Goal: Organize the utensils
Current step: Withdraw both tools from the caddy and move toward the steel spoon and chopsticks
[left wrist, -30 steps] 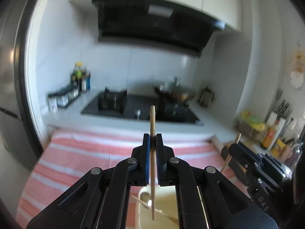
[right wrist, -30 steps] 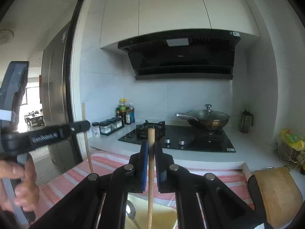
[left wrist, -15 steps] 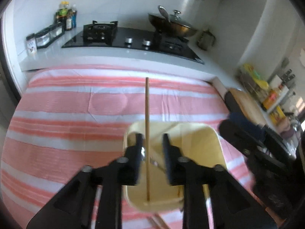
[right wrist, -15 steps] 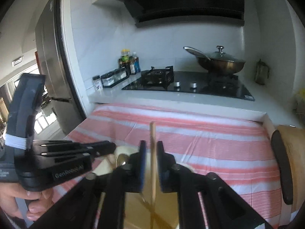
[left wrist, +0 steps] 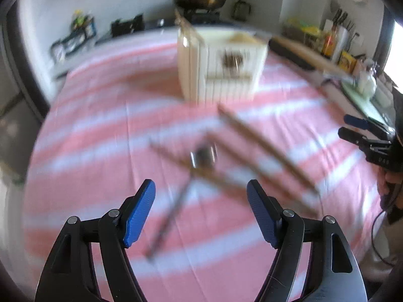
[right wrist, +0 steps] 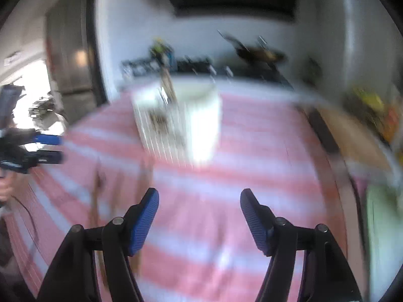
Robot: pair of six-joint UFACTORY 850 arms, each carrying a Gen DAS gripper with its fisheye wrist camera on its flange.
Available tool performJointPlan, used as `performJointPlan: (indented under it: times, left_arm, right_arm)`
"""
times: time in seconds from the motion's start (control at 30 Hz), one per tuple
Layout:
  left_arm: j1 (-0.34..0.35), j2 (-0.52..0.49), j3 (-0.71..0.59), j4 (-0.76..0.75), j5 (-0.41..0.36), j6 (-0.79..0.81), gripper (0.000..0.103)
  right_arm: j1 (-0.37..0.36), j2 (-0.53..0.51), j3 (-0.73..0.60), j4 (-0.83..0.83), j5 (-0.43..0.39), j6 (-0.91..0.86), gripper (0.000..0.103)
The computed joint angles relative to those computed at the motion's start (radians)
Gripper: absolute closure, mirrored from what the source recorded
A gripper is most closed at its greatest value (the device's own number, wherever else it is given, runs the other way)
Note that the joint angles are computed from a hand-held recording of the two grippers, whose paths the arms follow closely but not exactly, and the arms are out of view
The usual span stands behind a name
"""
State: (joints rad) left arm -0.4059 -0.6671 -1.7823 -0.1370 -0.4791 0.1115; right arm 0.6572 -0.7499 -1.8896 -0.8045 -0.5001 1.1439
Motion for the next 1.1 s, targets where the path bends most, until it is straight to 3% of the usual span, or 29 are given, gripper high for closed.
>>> performJointPlan:
  times: [0.13,0.27,0.53,0.73,0.93,1.1]
  left_arm:
    - [-0.011,0.040,0.124,-0.057,0.058,-0.051,0.026]
    - [-0.029,0.034,0.143,0.205,0.129,-0.324,0.026]
    - [-0.019,0.022,0.157,0.267,0.156,-0.447,0.026]
    - [-0.023,0.017,0.168,0.296,0.165,-0.495,0.026]
    - [-0.042,0.004,0.153,0.424,0.137,-0.580,0.019]
    - [-0.043,0.002,0.151,0.417,0.136,-0.567,0.015]
  right_arm:
    - [0.021,0.039,0.107,0.005,-0.017,0.068,0.034]
    - [0.026,0.013,0.071,0.069,-0.066,-0.012,0.034]
    - [0.021,-0.071,-0.049,0.106,-0.119,-0.013,0.034]
    - [0.026,-0.095,-0.060,0.160,-0.127,-0.061,0.034]
    - [0.025,-0.087,-0.039,0.147,-0.105,-0.034,0.034]
    - [0.023,-0.080,-0.025,0.146,-0.085,-0.026,0.031]
